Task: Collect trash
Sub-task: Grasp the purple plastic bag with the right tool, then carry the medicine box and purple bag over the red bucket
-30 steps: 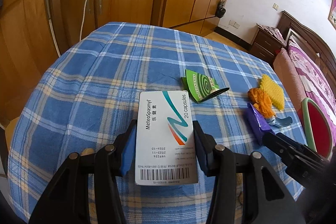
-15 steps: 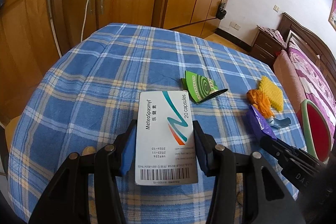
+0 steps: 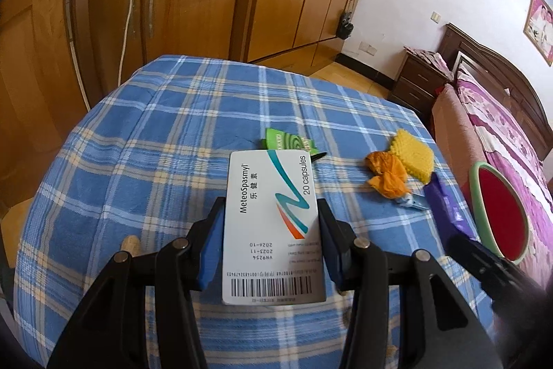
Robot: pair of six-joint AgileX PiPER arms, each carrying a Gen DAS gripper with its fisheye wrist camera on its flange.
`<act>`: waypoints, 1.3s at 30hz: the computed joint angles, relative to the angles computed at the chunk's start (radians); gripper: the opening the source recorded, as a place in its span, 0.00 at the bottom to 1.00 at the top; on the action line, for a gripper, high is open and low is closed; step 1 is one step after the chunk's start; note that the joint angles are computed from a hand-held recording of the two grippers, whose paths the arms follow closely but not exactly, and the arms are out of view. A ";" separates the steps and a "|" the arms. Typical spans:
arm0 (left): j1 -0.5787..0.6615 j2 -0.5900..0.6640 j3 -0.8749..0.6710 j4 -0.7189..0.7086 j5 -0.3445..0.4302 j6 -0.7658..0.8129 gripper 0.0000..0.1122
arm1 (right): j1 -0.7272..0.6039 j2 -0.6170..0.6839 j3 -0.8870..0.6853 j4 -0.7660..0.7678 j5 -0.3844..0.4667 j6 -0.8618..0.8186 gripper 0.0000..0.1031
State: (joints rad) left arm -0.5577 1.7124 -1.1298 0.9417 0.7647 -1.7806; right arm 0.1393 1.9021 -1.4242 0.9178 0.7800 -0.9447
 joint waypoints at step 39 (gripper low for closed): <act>-0.155 0.366 -0.741 -0.298 0.070 0.562 0.45 | -0.453 -0.125 0.094 0.268 0.074 -0.203 0.22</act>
State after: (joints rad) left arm -0.7132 2.0783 -1.8704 0.6438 0.8349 -1.2184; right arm -0.3140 1.7775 -1.3302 1.1861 0.8537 -1.1478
